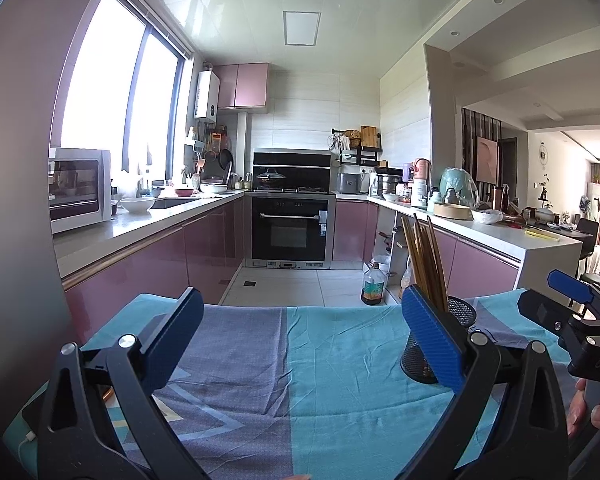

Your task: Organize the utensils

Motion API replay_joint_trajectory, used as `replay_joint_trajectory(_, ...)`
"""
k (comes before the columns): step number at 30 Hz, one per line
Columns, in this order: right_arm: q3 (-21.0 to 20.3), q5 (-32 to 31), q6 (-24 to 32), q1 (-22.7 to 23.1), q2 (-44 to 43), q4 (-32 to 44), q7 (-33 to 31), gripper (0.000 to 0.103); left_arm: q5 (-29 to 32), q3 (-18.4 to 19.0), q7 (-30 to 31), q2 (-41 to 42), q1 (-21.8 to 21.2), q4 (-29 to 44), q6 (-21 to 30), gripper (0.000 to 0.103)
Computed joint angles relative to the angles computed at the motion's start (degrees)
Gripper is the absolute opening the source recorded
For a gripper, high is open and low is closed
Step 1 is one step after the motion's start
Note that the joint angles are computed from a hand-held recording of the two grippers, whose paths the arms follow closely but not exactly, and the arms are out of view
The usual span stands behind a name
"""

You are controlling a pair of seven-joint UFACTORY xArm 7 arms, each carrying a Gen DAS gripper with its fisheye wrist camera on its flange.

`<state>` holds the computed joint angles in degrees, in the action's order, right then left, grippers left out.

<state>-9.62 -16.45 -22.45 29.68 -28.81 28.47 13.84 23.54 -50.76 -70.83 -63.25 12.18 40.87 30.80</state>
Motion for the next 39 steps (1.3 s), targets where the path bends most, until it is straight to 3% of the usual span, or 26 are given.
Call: replay_joint_trajectory(39, 0.1, -1.1, -0.8, -0.3, 0.6, 0.1, 1.3, 0.097, 0.1, -0.3, -0.4, 0.5, -0.1, 0.5, 0.2, 0.098)
